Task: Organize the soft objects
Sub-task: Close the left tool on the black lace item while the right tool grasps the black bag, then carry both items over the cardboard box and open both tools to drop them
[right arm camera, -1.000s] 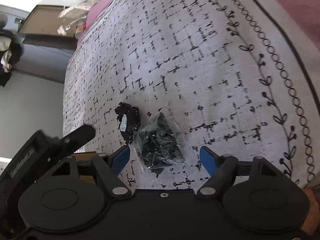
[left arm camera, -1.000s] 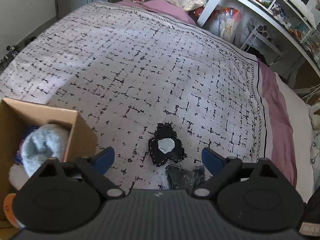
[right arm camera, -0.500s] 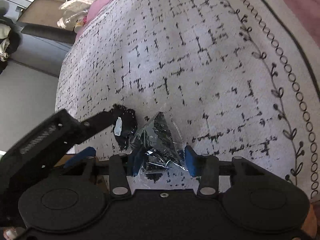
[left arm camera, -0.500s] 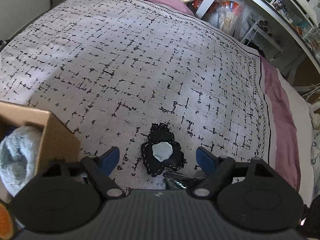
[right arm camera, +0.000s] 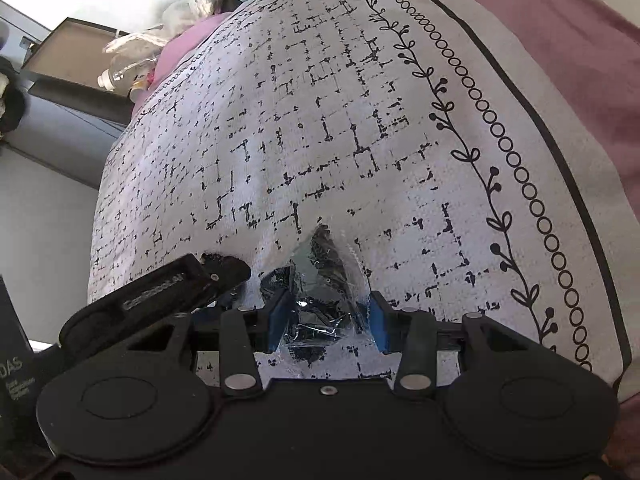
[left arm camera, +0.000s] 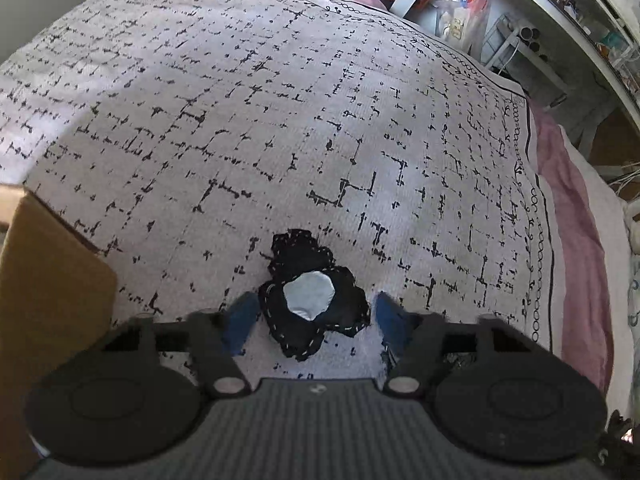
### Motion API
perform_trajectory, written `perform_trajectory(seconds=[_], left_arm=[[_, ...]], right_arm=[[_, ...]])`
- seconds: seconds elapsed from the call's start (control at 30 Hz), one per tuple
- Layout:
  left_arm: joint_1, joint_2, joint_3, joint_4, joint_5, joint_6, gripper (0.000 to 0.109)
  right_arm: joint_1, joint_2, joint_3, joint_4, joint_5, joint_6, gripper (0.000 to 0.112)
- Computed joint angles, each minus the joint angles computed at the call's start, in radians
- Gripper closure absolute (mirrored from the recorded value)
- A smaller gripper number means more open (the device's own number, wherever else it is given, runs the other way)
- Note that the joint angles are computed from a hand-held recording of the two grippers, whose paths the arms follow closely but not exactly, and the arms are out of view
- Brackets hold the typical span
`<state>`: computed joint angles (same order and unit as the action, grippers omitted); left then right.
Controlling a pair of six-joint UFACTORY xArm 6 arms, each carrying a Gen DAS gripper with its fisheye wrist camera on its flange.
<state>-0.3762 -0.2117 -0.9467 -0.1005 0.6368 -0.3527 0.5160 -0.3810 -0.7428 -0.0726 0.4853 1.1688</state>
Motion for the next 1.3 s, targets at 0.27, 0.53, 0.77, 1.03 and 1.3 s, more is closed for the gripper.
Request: perform_trajectory(seconds=[0.27, 0.53, 0.77, 1.03, 1.3], left_arm=[[-0.012, -0.073, 0.038, 0.022, -0.010, -0.007, 0.069], [0.008, -0.185, 0.075, 0.031, 0.041, -0.024, 0.069], [0.025, -0.286, 0.095, 0.028, 0.070, -0.024, 0.068], [0.036, -0.385, 0.119, 0.027, 0.122, -0.021, 0.068], [0.057, -0.480, 0.142, 0.025, 0.165, -0.009, 0.068]], right_arm=[[0.007, -0.045, 0.012, -0.116, 0.010, 0.075, 0.070], [0.028, -0.095, 0.017, -0.180, 0.008, 0.087, 0.071], [0.057, -0.125, 0.007, -0.246, 0.025, 0.112, 0.071], [0.109, -0.163, -0.020, -0.338, 0.095, 0.117, 0.071], [0.172, -0.184, -0.048, -0.447, 0.150, 0.157, 0.071]])
